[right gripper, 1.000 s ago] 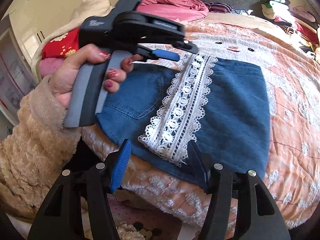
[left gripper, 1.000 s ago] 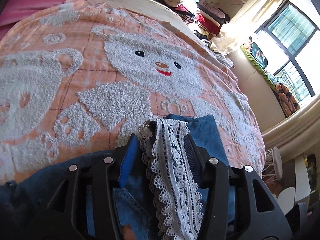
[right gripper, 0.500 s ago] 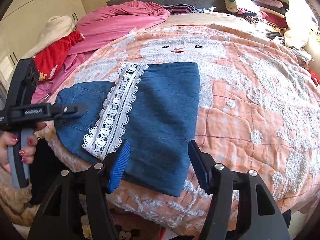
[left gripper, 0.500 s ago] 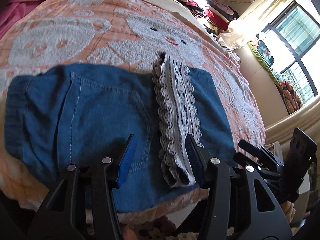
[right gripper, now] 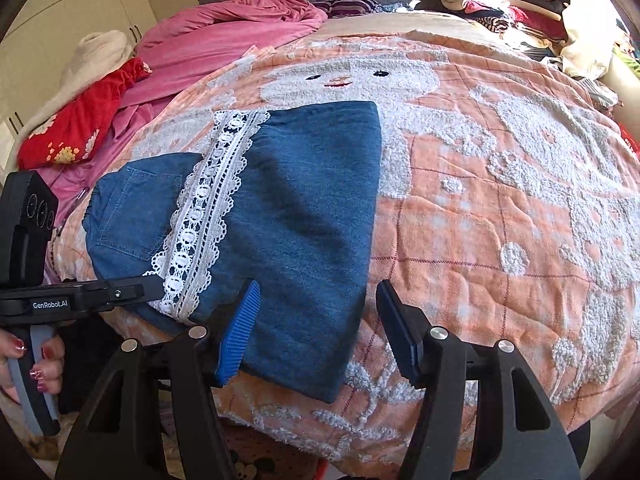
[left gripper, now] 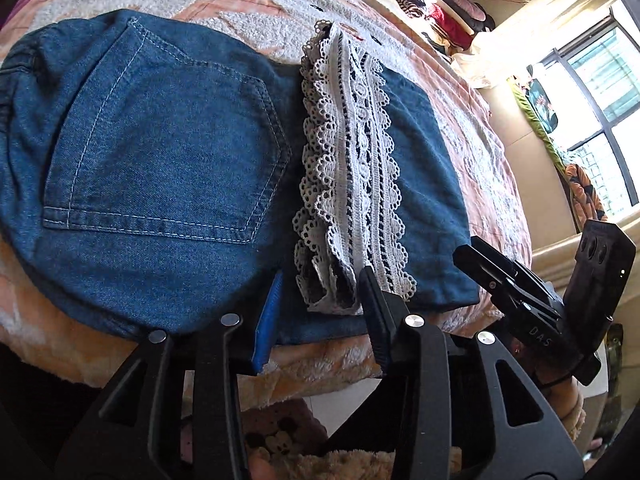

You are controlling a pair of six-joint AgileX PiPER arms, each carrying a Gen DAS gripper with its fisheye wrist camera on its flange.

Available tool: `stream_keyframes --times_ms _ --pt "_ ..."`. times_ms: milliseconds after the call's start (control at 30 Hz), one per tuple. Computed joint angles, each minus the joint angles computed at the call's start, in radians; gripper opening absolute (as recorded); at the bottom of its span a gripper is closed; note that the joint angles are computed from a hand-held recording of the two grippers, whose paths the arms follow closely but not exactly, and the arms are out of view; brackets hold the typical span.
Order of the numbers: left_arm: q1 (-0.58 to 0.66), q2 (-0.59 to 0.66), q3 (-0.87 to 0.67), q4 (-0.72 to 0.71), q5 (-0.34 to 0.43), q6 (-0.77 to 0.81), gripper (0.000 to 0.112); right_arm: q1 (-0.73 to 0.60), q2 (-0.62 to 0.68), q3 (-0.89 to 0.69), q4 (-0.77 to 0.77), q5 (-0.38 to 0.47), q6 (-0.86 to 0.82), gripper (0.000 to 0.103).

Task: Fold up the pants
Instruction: 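Lower the lace-trimmed leg onto the pants and open both grippers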

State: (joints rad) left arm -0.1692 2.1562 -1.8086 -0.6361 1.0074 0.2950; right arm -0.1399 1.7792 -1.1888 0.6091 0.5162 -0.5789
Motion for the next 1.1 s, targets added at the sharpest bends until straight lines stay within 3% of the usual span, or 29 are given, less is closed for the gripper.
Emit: stream_keyframes --times_ms 100,133,167,200,267,367,467,1100 --pt "-0.021 0.007 -0.008 0.02 -0.03 -0.031 0.032 -0.004 0.033 -0.019 0.019 0.024 -0.018 0.06" --pt "-0.026 0.008 -0.01 0.022 -0.037 -0.031 0.026 -0.005 0.044 -0.023 0.039 0.033 -0.044 0.059" --pt "-0.031 0.008 -0.011 0.028 -0.041 -0.034 0.016 -0.005 0.048 -0.023 0.049 0.038 -0.06 0.053" --pt "-0.033 0.004 -0.009 0.036 -0.044 -0.04 0.013 -0.003 0.047 -0.021 0.053 0.041 -0.072 0.041" --pt "-0.035 -0.024 0.012 0.041 -0.044 -0.015 0.009 -0.003 0.024 -0.007 0.073 0.04 -0.098 0.036" --pt "-0.026 -0.083 0.072 0.049 -0.048 0.036 0.009 -0.005 -0.01 0.02 0.066 0.036 -0.091 0.036" --pt "-0.026 -0.096 0.12 0.077 -0.083 0.056 0.009 0.018 -0.011 0.033 -0.045 0.011 0.002 0.039" --pt "-0.047 -0.114 0.121 0.137 -0.132 0.036 0.018 0.042 -0.05 0.064 -0.143 -0.036 0.123 0.053"
